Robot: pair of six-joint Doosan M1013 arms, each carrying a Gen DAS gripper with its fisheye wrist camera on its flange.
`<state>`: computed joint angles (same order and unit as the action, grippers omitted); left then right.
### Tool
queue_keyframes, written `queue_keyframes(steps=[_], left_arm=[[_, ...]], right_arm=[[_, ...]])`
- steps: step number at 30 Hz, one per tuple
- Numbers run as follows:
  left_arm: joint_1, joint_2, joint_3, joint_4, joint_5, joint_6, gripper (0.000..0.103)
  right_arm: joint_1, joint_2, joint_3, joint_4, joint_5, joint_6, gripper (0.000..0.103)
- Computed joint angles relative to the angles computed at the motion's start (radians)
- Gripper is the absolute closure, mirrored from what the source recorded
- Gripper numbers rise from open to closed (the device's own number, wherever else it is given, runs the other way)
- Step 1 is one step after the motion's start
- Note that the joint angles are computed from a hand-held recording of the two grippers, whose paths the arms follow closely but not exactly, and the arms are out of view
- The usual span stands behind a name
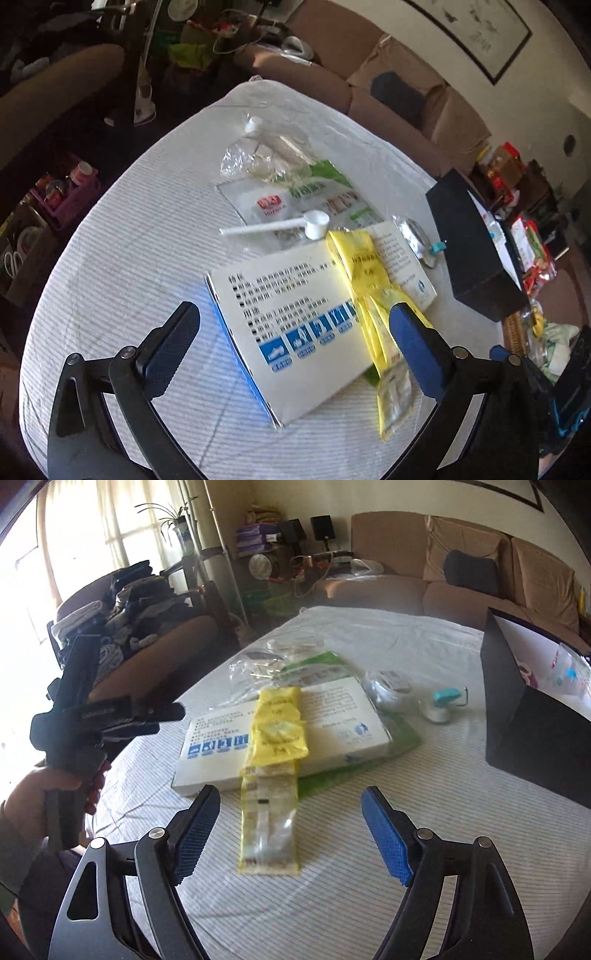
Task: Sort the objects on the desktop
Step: 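Move both grippers away from the box back over the table items, then grasp the plastic-wrapped wooden chopsticks with the right gripper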
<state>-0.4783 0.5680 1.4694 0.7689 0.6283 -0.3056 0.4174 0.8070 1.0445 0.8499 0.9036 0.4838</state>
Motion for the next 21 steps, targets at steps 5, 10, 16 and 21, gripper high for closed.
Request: queue_keyframes(steps=[5, 10, 16, 21], left_arm=[[0.044, 0.045, -0.061, -0.062, 0.019, 0.214, 0.001], [0.074, 0.081, -0.112, -0.133, 0.011, 0.326, 0.002], [0.083, 0.087, -0.130, -0.087, -0.020, 0.256, 0.001], [0.100, 0.088, -0.138, -0.110, 0.005, 0.247, 0.001]], right_arm=[[0.013, 0.036, -0.059, 0.011, -0.015, 0.051, 0.021], [0.015, 0.075, -0.126, 0.021, -0.053, 0.121, 0.021], [0.004, 0.122, -0.213, 0.010, -0.124, 0.209, 0.021], [0.032, 0.234, -0.447, -0.121, -0.051, 0.303, 0.022]])
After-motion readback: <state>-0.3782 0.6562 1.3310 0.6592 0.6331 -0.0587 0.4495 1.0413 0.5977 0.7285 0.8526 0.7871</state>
